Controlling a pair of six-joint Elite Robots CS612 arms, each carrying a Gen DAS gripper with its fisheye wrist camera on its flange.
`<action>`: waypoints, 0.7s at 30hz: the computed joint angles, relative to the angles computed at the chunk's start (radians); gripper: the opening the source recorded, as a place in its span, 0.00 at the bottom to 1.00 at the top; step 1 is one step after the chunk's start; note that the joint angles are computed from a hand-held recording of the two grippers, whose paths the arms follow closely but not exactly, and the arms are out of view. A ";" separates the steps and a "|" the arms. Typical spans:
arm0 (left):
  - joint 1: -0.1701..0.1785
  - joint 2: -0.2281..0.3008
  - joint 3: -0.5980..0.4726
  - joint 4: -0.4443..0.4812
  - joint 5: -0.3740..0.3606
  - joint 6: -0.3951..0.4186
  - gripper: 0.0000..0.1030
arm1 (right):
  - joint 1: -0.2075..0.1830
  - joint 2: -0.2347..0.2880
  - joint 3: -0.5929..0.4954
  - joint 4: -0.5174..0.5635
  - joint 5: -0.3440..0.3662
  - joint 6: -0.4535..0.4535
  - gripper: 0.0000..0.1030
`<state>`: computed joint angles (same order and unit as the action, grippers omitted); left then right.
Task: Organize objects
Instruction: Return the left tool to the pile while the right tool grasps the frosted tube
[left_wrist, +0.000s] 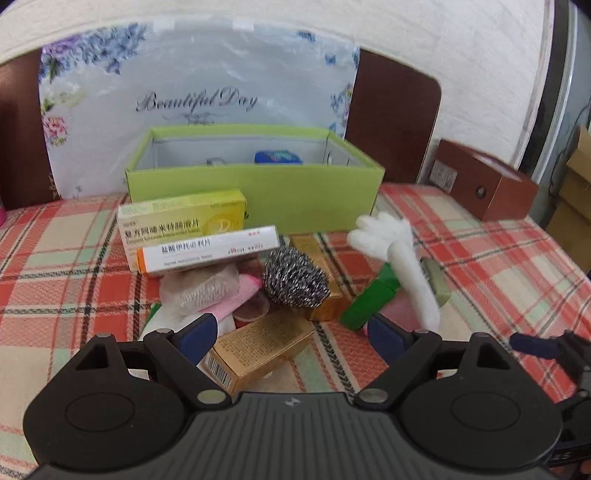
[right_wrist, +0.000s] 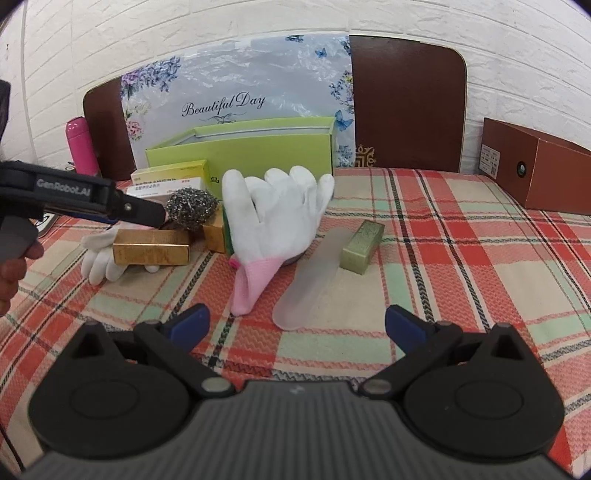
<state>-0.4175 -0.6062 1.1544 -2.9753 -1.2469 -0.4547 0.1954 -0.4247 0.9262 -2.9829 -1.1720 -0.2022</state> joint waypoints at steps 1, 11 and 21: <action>-0.002 0.001 -0.002 0.014 0.004 -0.007 0.85 | -0.001 0.002 -0.004 0.001 -0.005 0.002 1.00; -0.028 -0.005 0.028 -0.006 -0.005 -0.072 0.74 | 0.014 0.141 -0.305 0.190 -0.124 0.080 0.92; -0.017 0.016 -0.022 0.068 0.079 -0.042 0.73 | 0.021 0.112 -0.244 0.246 -0.062 0.017 0.66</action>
